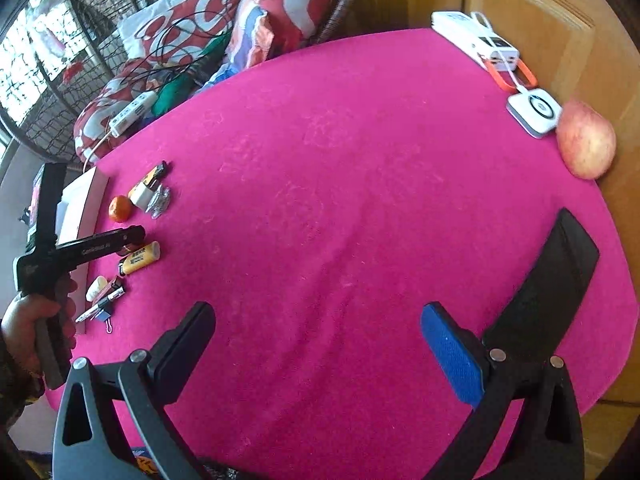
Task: Organize rigid objects
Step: 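Move the left tool back to the pile and close on the red cylinder, then carry the red cylinder to the tray while the right tool carries a cartoon sticker card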
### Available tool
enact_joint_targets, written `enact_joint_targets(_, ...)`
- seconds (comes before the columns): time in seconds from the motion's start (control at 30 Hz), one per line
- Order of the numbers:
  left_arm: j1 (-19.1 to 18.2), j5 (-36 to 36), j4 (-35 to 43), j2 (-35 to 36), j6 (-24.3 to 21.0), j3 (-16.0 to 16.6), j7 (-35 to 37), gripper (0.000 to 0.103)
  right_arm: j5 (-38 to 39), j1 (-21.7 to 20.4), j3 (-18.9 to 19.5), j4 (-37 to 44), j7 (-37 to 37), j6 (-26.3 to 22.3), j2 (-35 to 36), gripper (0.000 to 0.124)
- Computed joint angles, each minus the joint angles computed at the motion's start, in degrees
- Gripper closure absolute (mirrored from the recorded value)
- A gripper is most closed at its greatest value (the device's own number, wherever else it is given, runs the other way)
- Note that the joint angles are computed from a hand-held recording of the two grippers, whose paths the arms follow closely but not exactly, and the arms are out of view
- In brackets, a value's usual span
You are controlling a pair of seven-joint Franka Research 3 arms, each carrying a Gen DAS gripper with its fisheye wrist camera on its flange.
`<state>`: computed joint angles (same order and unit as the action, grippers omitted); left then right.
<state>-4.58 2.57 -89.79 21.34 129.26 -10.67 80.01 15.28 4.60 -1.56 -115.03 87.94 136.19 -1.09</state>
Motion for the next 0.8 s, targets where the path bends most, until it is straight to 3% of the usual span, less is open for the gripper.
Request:
enact_joint_targets(0.23, 3.1, -5.1, -8.3, -8.9, 4.6, 0.2, 1.8, 0.058, 2.0, 1.9, 1.5, 7.9, -5.4, 0.0, 6.6, 0.021)
enact_joint_targets(0.47, 3.9, -8.6, -16.0, -19.2, 7.4, 2.2, 3.2, 0.058, 1.5, 5.1, 4.0, 22.1, -12.2, -0.8, 18.1, 0.021)
enact_joint_targets(0.6, 4.3, -8.3, -20.1, -24.0, 7.7, 4.1, 2.2, 0.058, -4.3, 8.8, 4.6, 28.5, -19.2, 0.0, 24.1, 0.021)
enact_joint_targets(0.67, 4.6, -7.3, -22.3, -26.2, 7.8, 4.9, 0.5, 0.058, -6.5, 10.0, 4.7, 32.2, -22.3, -2.1, 27.1, 0.021)
enact_joint_targets(0.77, 5.0, -6.4, -25.2, -28.3, 8.0, 5.7, -2.9, 0.058, -6.7, 10.8, 4.9, 37.3, -24.6, -5.5, 30.9, 0.033)
enact_joint_targets(0.8, 5.1, -6.4, -25.9, -28.8, 7.9, 6.0, -3.5, 0.058, -6.6, 11.0, 4.9, 38.8, -24.8, -6.8, 32.0, 0.045)
